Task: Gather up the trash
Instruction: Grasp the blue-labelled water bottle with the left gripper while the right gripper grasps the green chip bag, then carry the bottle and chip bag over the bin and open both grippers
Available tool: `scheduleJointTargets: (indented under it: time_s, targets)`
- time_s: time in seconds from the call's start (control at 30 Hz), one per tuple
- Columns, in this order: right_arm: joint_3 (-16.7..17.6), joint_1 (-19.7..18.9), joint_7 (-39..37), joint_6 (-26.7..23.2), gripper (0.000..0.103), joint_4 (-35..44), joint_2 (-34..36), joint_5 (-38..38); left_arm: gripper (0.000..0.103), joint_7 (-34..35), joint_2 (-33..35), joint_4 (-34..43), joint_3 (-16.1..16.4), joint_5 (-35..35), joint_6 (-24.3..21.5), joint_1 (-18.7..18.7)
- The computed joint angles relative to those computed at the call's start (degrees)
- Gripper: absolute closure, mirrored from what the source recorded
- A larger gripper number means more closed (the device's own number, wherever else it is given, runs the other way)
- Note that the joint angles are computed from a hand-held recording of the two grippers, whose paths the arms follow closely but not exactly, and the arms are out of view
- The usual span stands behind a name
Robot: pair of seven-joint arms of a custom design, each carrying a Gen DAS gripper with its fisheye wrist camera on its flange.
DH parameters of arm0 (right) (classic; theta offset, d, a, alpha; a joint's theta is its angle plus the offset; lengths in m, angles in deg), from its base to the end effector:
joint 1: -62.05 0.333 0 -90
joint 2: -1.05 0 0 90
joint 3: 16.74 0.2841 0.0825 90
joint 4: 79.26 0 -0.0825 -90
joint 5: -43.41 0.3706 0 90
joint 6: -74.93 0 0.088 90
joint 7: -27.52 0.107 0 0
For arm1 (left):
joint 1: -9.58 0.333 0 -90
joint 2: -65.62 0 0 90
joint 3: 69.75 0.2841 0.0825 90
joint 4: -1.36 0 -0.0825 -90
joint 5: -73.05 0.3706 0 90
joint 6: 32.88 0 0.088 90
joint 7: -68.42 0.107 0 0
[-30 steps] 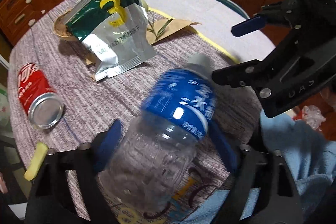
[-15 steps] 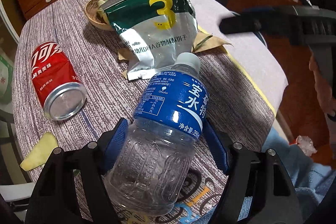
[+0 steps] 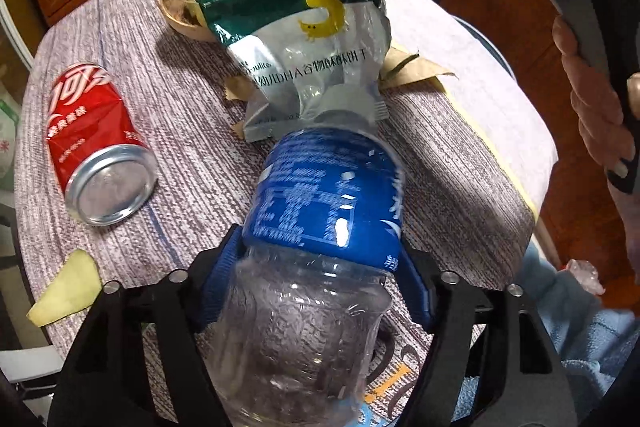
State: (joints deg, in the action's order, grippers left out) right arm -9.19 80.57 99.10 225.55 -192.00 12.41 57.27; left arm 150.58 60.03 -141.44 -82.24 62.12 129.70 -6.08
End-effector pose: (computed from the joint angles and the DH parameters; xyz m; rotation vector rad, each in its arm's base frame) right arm 0.5573 0.2625 0.3997 -2.3451 1.2602 -0.2170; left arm 0.4380 -0.2230 0.3473 -1.8744 2.2667 -0.6379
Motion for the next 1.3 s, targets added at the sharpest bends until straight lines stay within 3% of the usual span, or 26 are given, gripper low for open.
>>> scheduleJointTargets:
  time_s: [0.03,0.1,0.33,0.57,0.8,1.3]
  targets:
    - [-0.05,0.09,0.27,-0.37,0.095,-0.03,0.01,-0.29,0.033,-1.26,-0.32,-0.06,-0.18,0.75,-0.18,0.23]
    - [0.43,-0.63,-1.19,-0.72,0.097,-0.78,-0.8,2.26,0.034,-4.51,-0.96,-0.12,-0.53,2.68,-0.43,0.82]
    - [-0.52,-1.72,-4.34,1.6,0.098,-5.19,-6.86,8.59,0.034,-9.73,-5.94,-1.66,-0.53,5.26,-0.52,1.27]
    - [-3.4,-2.8,-6.26,4.64,0.098,-8.68,-12.51,12.65,0.034,-16.96,-7.29,1.76,-2.42,12.84,-1.44,3.33]
    - [-6.89,-5.33,-8.0,5.76,0.098,-11.07,-15.34,15.65,0.034,-20.81,1.01,13.04,-3.35,18.41,-2.58,2.19]
    - [-12.3,-14.61,-13.0,6.62,0.098,-10.11,-12.16,24.05,0.034,-21.01,22.39,42.3,-1.84,25.64,-13.32,-6.85]
